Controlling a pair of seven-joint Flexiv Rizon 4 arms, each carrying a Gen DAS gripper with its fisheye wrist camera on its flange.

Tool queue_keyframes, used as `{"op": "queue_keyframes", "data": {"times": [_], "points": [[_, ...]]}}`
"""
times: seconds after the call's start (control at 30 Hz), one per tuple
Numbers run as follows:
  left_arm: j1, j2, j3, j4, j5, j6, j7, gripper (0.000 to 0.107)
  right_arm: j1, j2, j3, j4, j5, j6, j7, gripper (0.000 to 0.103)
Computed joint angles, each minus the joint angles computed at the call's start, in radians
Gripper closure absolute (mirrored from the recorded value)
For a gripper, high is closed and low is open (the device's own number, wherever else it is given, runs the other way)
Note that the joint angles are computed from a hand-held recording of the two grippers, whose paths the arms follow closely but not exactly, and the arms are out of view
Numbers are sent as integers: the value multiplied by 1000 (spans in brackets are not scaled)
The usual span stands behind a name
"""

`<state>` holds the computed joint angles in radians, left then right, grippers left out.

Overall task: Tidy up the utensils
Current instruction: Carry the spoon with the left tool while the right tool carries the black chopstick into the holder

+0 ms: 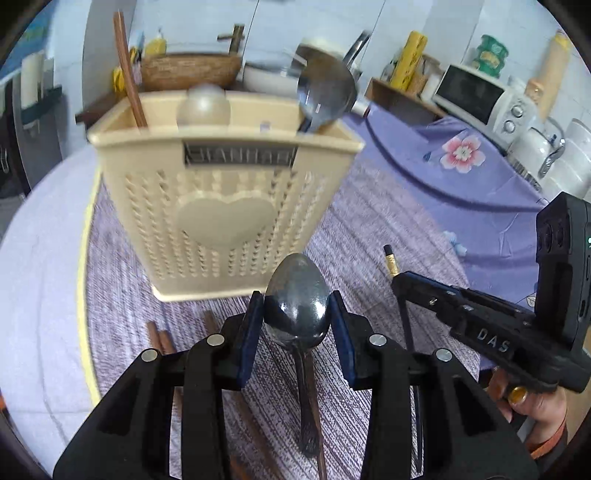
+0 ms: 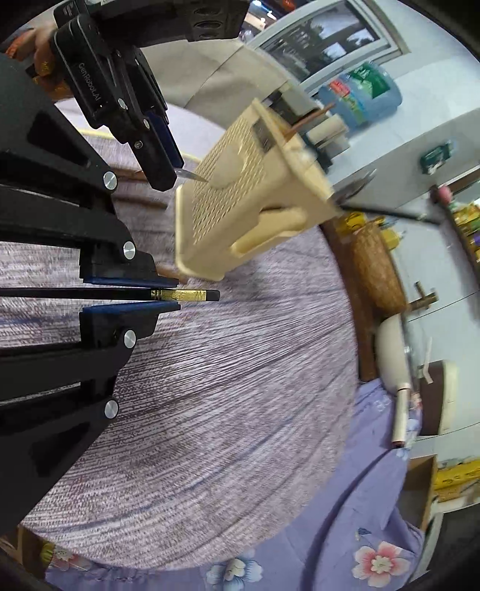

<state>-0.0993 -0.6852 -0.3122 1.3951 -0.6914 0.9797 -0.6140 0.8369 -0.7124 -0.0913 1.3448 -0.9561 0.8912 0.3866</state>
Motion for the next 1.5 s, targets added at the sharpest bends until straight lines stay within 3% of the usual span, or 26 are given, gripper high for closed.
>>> {"op": "queue_keyframes", "data": {"times": [0.17, 0.3, 0.87, 1.13, 1.27, 1.5], "points": [[69, 96, -79, 125, -148, 88, 182, 70, 46, 56, -27, 22, -132, -38, 35, 96], [74, 139, -64, 163, -229, 86, 252, 70, 48, 68, -8, 4, -194, -66, 12, 96], [40, 173, 7, 133, -316, 63, 297, 70, 57, 60, 6, -98, -207, -110, -94, 96], [37, 128, 10, -35, -284, 60, 197, 70, 69, 15, -26, -286, -170, -180, -281, 96], [25, 34, 28, -245, -176, 0, 35, 70, 76, -32, -62, -427, -131, -236, -378, 96], [-17, -137, 30, -543, -11, 32, -148, 70, 73, -205, -161, -757, -43, -350, -523, 96]]}}
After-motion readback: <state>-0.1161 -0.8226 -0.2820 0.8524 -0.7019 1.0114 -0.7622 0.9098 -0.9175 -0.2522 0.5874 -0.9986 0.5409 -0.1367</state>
